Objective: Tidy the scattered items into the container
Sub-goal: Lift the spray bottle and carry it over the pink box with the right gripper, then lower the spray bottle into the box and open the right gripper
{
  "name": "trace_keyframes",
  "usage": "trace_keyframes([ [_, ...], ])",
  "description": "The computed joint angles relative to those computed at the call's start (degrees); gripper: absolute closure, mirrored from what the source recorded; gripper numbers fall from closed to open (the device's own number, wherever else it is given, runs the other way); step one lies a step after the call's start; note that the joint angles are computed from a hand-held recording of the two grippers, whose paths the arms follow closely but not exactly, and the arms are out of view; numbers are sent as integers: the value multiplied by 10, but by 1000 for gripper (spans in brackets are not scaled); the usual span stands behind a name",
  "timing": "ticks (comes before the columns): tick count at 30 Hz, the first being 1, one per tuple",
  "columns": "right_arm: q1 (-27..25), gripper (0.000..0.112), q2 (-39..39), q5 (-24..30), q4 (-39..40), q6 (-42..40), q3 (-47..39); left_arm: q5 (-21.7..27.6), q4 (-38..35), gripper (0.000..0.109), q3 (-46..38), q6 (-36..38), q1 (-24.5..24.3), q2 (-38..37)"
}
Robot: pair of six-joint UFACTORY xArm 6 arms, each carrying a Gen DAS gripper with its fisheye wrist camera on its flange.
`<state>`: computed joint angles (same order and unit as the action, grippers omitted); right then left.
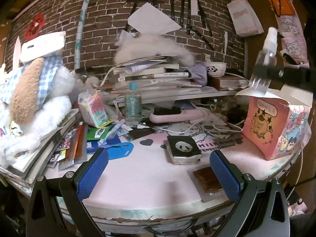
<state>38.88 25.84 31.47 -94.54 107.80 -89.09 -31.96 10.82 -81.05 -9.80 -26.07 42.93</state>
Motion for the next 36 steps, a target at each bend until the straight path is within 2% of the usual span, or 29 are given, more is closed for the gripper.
trace_keyframes([
  [10,-13,87,-133,74,55,-32,124,13,19,6,-13,-11,-4,5],
  [16,-40,87,-187,109,153,-106,178,20,27,6,-21,-14,-7,8],
  [27,-77,87,-181,138,330,-286,184,29,33,6,-24,-15,-8,9],
  [36,-97,86,-161,120,434,-373,176,30,33,6,-24,-15,-9,10],
])
